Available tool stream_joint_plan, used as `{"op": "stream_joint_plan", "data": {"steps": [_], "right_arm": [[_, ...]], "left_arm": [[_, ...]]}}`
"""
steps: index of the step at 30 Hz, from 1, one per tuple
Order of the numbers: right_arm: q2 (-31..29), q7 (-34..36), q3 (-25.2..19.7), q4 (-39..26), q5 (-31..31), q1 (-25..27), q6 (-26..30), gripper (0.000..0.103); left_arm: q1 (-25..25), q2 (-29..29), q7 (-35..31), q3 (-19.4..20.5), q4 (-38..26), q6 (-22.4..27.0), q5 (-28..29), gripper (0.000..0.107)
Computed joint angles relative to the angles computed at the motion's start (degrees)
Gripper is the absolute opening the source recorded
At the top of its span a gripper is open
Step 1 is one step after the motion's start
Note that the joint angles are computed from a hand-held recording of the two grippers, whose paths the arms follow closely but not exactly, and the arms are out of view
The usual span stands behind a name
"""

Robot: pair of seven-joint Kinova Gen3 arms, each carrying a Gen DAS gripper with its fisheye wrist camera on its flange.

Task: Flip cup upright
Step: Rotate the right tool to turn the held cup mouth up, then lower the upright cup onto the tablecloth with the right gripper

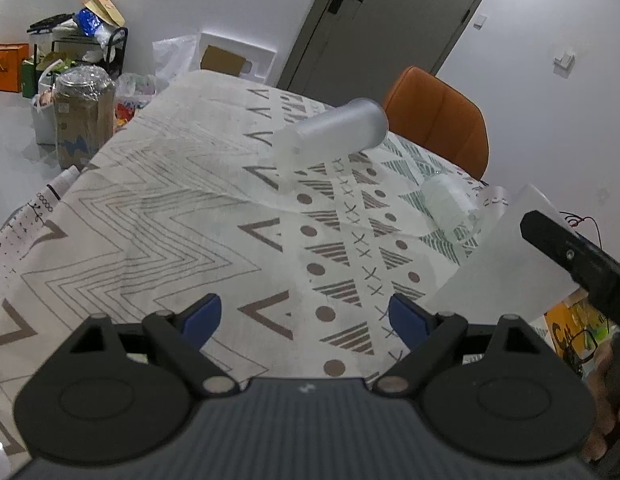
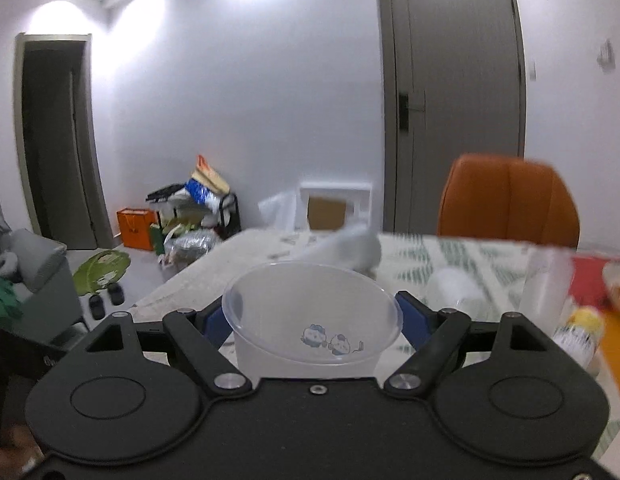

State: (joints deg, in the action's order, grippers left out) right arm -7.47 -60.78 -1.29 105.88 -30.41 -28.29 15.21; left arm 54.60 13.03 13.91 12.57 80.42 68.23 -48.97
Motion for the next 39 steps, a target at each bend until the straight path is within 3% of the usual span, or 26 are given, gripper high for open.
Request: {"op": "stream_joint_plan", "data": {"steps": [4, 8, 11, 18, 24, 28, 33, 39], "right_arm": [[-0.8, -0.3, -1.5, 3.0, 3.4, -0.2, -5.8, 0.08], [-1.7, -1.1, 0.9, 6.3, 5.6, -3.9, -9.9, 0.08], [-2.4, -5.1, -2.8, 7.8, 9.3, -0.6, -10.5, 0.08], [-3.8, -7.9, 0.9, 10.7, 14.5, -5.8, -13.2, 0.082], [-3.8, -12.6, -1.0, 10.2, 18.6, -3.6, -11.8, 0.087], [-3.7, -15.4, 0.3, 9.3, 20.2, -4.6, -9.9, 0.092], [-4.9, -15.1, 4.6, 8.7, 19.1, -8.7, -7.4, 0.101], [-8.5, -7.7, 13.8, 7.4, 10.2, -16.1, 0.0, 0.103]], "left_arm": [[1.1, 0.3, 0.7, 0.1, -0.6, 1.9, -0.9, 0.09], [1.9, 0.7, 1.9, 0.1, -0.7, 3.1, -1.6, 0.09], [2.4, 1.5, 2.4, -0.1, -1.3, 4.4, -1.5, 0.09], [3.2, 2.1, 3.7, -0.3, -1.5, 5.2, -1.6, 0.09], [4.2, 2.8, 2.4, -0.7, -2.8, 6.5, -2.2, 0.09], [4.5, 3.1, 1.8, -1.0, -3.5, 6.8, -2.1, 0.09], [5.5, 3.7, 0.4, -1.2, -5.2, 8.0, -2.8, 0.09], [9.0, 4.7, -1.2, -1.5, -8.4, 12.0, -6.6, 0.094]]}}
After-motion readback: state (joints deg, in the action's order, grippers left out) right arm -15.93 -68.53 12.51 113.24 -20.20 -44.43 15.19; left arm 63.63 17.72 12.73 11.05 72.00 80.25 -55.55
